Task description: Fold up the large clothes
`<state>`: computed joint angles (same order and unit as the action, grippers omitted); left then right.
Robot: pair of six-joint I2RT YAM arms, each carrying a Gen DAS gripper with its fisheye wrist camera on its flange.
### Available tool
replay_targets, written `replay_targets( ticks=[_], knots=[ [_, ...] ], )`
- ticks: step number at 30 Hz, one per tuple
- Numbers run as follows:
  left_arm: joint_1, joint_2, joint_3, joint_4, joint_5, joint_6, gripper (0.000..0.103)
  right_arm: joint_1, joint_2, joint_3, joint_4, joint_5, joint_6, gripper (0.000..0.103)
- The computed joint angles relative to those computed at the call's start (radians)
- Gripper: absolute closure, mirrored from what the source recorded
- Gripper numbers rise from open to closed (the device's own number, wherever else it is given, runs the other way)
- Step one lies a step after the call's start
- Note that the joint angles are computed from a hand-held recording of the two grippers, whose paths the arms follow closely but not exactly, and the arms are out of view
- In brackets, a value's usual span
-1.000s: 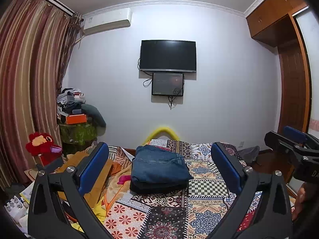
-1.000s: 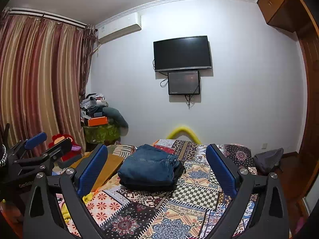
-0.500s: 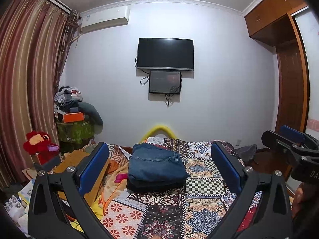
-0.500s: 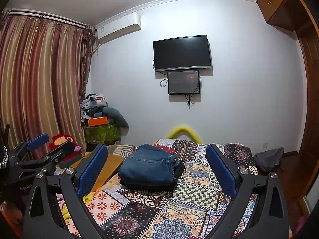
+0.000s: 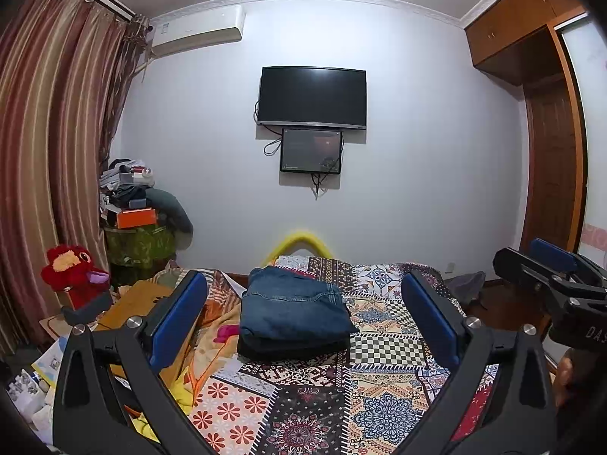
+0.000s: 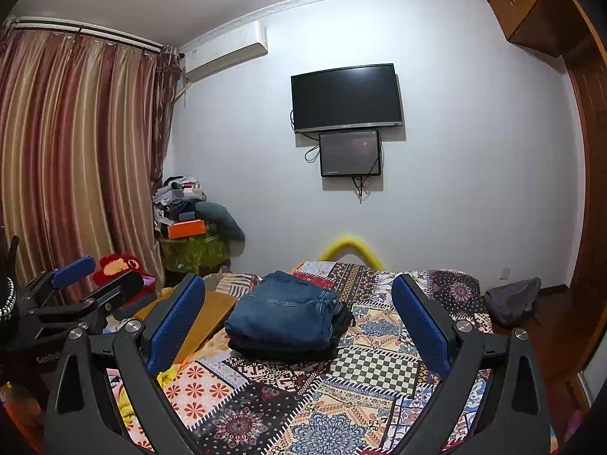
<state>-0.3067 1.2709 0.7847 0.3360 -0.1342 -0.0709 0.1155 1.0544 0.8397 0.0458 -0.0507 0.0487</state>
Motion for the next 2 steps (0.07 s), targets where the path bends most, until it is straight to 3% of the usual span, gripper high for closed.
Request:
replay_targets(
  ticks=[2],
  knots=[
    [0.004, -0.001, -0.002, 0.001, 0.003, -0.004, 0.000, 0.001, 0.000, 0.001, -0.003, 0.001, 0.000, 0.005]
  ],
)
